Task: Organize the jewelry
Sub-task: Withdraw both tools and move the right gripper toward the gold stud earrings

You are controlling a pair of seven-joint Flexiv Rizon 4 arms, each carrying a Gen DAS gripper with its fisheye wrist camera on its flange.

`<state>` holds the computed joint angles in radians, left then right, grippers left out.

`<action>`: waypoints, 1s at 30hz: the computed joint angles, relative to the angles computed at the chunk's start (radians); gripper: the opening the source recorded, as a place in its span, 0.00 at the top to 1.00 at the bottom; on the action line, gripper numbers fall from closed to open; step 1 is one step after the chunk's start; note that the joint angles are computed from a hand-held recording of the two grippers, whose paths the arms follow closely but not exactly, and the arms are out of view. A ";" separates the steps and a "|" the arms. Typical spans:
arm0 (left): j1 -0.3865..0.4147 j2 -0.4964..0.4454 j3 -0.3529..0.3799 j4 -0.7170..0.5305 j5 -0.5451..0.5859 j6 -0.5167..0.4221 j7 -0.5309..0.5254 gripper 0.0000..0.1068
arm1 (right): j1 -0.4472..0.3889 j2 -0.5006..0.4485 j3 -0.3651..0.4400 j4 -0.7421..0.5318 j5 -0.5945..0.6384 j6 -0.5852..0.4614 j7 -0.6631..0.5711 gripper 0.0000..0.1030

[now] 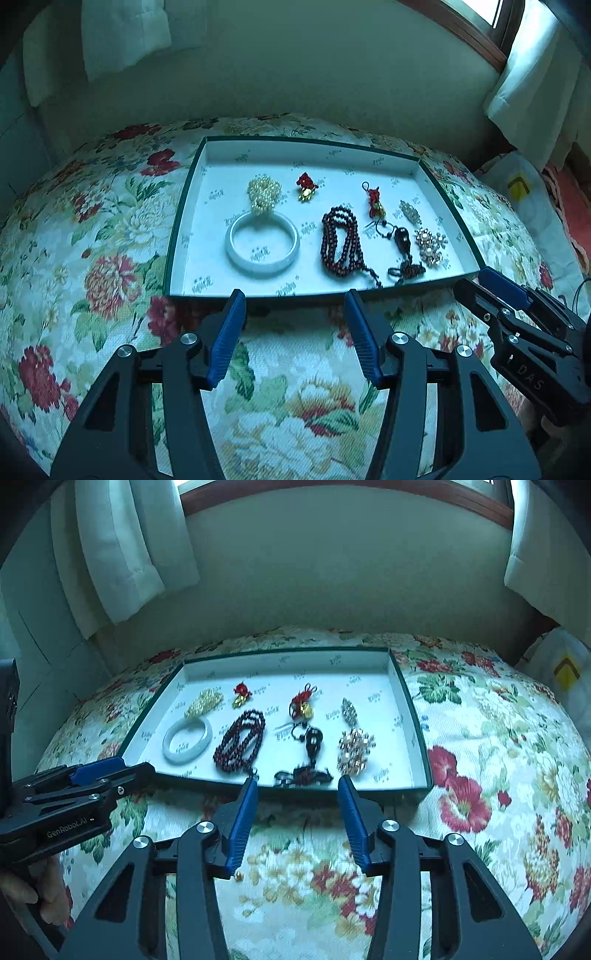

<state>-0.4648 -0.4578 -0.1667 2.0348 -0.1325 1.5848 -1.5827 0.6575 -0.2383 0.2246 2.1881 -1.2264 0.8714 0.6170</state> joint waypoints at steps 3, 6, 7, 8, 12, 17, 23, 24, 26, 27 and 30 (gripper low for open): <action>-0.001 0.031 0.007 0.065 0.010 0.026 -0.010 0.49 | 0.017 -0.023 0.015 0.002 0.025 0.023 0.006 0.71; 0.025 0.053 -0.019 0.119 0.005 0.036 -0.011 0.49 | 0.038 -0.049 0.016 -0.001 0.040 0.051 0.007 0.76; 0.030 0.059 -0.023 0.134 0.003 0.038 -0.014 0.49 | 0.044 -0.055 0.014 -0.002 0.042 0.058 0.006 0.76; 0.033 0.064 -0.026 0.147 0.001 0.041 -0.017 0.49 | 0.051 -0.060 0.012 -0.004 0.043 0.063 0.007 0.77; 0.033 0.075 -0.018 0.180 0.003 0.045 -0.027 0.49 | 0.071 -0.080 0.002 -0.021 0.047 0.075 -0.009 0.80; 0.046 0.076 -0.024 0.188 0.001 0.040 -0.030 0.49 | 0.080 -0.097 -0.012 -0.041 0.048 0.089 -0.037 0.80; 0.051 0.076 -0.025 0.188 0.002 0.039 -0.030 0.49 | 0.083 -0.120 -0.029 -0.058 0.051 0.114 -0.067 0.80; 0.052 0.075 -0.026 0.188 0.001 0.039 -0.029 0.49 | 0.083 -0.124 -0.031 -0.060 0.052 0.117 -0.071 0.81; 0.053 0.074 -0.027 0.187 0.001 0.036 -0.029 0.49 | 0.084 -0.129 -0.034 -0.063 0.057 0.122 -0.079 0.83; 0.054 0.073 -0.027 0.186 0.001 0.035 -0.028 0.49 | 0.084 -0.131 -0.036 -0.064 0.060 0.123 -0.083 0.83; 0.057 0.071 -0.031 0.186 -0.001 0.036 -0.027 0.49 | 0.088 -0.136 -0.039 -0.067 0.068 0.122 -0.090 0.83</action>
